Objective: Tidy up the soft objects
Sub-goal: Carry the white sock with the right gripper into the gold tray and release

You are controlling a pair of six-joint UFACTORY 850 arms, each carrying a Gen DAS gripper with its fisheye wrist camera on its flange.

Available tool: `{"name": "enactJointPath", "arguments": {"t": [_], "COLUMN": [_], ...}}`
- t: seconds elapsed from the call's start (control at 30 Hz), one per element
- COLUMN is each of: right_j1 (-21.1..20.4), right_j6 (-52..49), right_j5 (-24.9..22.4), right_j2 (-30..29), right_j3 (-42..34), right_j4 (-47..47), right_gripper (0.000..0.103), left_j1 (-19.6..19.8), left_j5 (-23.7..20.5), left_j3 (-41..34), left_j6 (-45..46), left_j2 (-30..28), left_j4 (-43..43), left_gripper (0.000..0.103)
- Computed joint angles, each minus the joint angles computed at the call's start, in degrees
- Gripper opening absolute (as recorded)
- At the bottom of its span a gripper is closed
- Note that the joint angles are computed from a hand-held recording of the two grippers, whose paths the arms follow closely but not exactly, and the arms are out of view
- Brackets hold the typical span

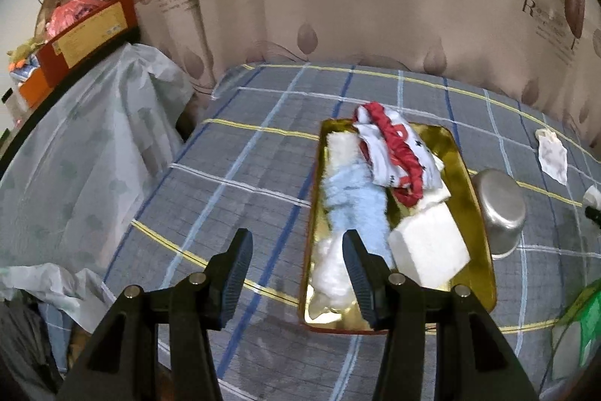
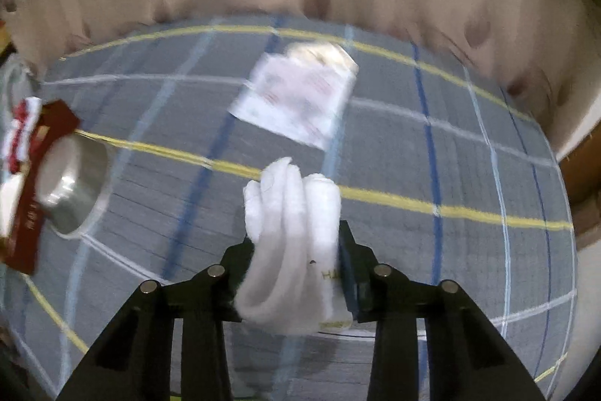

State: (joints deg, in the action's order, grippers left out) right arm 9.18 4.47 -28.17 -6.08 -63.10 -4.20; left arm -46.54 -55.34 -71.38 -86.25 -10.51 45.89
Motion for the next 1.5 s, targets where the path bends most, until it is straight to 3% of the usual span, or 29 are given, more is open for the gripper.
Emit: {"name": "enactJointPath", "arguments": {"t": [0.5,0.93,1.17,1.5], "right_j1": [14.4,23.5,26.4,27.6], "right_j6": [-19.4,-25.4,-19.4,-9.6], "right_j5": [-4.7,-4.8,-3.2,-2.9], "right_j2": [0.5,-7.6,-13.8,-19.1], "right_j3": [-5.8,-13.3,-20.2,-24.9], "right_j4": [19.8,32.5,27.8,17.1], "right_gripper": [0.034,0.035,0.035,0.035], "left_j1": [1.1,3.0,3.4,4.2], "left_j5": [-0.5,-3.0,-2.4,-1.1], "left_j3": [2.0,4.7,6.0,6.4], "left_j6": [-1.2,-2.0,-3.0,-2.4], "left_j2": [2.6,5.1,6.7,7.2], "left_j4": [-0.4,-1.9,-1.5,-2.4], "left_gripper": [0.051,0.051,0.051,0.051]}}
